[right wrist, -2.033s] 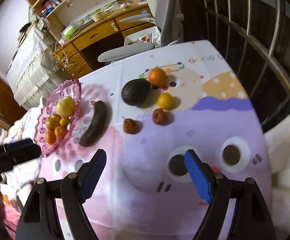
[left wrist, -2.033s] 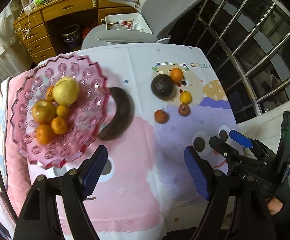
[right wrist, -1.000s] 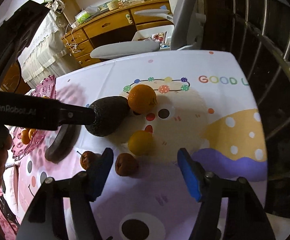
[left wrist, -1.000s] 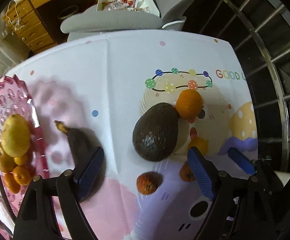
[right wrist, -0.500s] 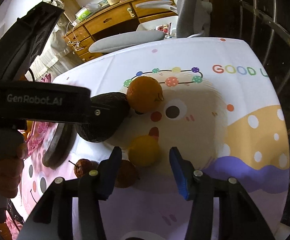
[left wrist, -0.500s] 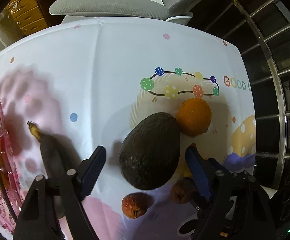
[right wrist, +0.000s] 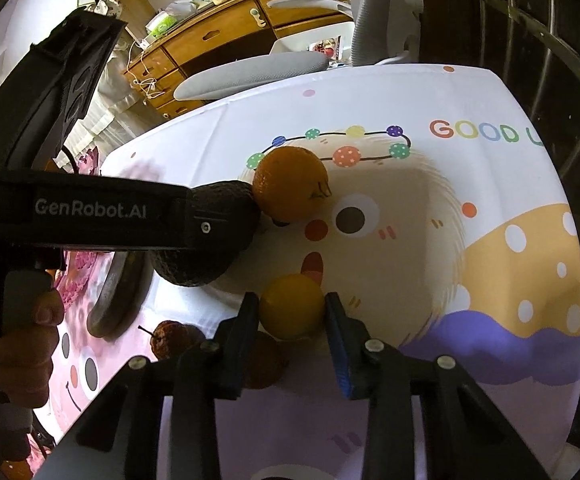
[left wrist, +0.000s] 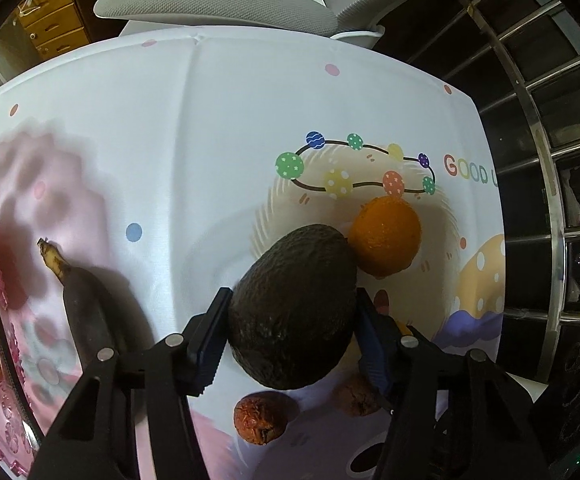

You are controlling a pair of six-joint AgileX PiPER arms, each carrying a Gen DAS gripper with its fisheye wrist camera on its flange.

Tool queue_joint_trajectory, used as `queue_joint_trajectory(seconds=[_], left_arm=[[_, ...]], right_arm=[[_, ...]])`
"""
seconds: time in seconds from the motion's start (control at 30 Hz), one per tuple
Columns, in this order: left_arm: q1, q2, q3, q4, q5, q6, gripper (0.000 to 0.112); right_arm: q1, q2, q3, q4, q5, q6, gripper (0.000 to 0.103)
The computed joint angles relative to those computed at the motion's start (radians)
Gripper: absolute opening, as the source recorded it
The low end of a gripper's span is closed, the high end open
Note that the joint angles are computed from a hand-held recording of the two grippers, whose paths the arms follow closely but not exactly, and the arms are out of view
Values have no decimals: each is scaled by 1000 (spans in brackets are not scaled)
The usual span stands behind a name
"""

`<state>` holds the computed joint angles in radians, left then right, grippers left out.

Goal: Organize fruits
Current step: 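Grasp the dark avocado with the left gripper while the right gripper grasps the yellow citrus, then carry the avocado and yellow citrus over the pink bowl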

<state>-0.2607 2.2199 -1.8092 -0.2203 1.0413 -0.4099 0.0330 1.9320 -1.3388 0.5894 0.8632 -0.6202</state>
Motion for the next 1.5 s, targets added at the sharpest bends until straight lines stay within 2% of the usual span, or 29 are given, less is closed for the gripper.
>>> queue_joint_trajectory(seconds=[0.47, 0.83, 1.13, 1.37, 1.5], left_arm=[[2, -151, 130, -10, -35, -28, 57], [38, -435, 357, -2, -83, -74, 57], [100, -669, 538, 15, -78, -78, 57], [170, -811, 623, 13, -58, -24, 57], [245, -874, 665, -24, -36, 62, 57]], right_arm=[[-2, -89, 12, 3, 41, 28, 33], [40, -205, 29, 15, 98, 65, 33], [82, -296, 56, 38, 134, 112, 33], [137, -348, 85, 45, 134, 203, 33], [192, -373, 103, 34, 114, 283, 33]])
